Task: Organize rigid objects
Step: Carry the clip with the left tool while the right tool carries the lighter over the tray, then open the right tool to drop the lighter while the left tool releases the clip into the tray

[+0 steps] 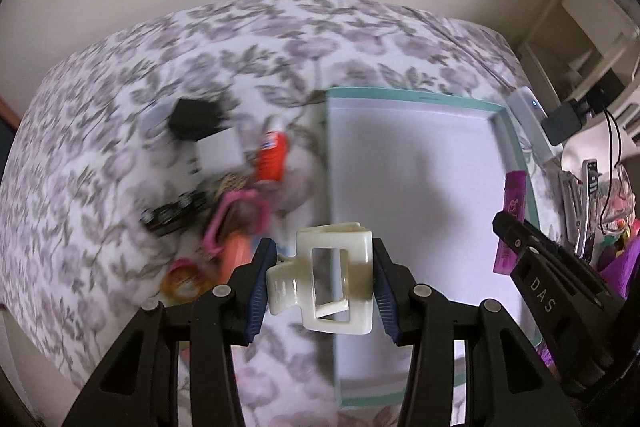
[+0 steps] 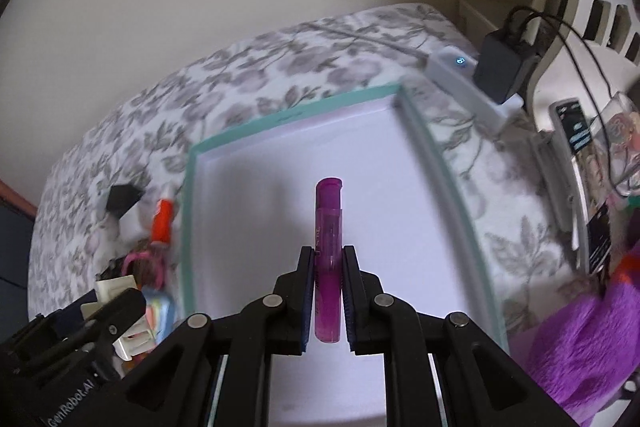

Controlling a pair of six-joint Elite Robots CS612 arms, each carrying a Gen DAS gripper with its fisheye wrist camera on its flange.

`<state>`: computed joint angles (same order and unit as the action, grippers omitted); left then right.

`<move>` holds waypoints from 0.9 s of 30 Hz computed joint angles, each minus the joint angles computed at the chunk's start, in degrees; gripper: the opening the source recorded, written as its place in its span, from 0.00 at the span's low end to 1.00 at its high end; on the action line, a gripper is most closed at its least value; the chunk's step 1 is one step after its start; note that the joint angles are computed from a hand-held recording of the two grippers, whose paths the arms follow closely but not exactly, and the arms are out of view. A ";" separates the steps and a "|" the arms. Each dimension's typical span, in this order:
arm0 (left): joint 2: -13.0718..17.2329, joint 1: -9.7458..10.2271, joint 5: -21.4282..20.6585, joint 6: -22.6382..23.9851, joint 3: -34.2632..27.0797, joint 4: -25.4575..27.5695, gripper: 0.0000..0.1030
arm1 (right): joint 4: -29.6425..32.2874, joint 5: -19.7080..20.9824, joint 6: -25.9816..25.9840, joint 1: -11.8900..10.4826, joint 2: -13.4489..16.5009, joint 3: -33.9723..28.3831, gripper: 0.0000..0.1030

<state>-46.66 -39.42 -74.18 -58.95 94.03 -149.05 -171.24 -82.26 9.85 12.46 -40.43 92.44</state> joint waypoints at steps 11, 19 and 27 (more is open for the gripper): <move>5.73 0.44 -2.06 4.19 -9.00 4.79 0.47 | 2.62 -1.89 -0.02 -1.09 1.14 -2.21 0.13; 7.74 0.80 -4.64 5.22 -10.89 5.63 0.47 | 6.08 -1.39 0.89 -1.75 1.93 -3.20 0.14; 8.06 1.35 -6.38 2.87 -10.60 5.37 0.49 | 8.85 -2.00 1.35 -1.91 2.28 -3.86 0.29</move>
<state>-38.59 -38.07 -80.55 -56.08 83.43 -143.68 -162.40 -84.26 11.19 10.55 -38.15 88.58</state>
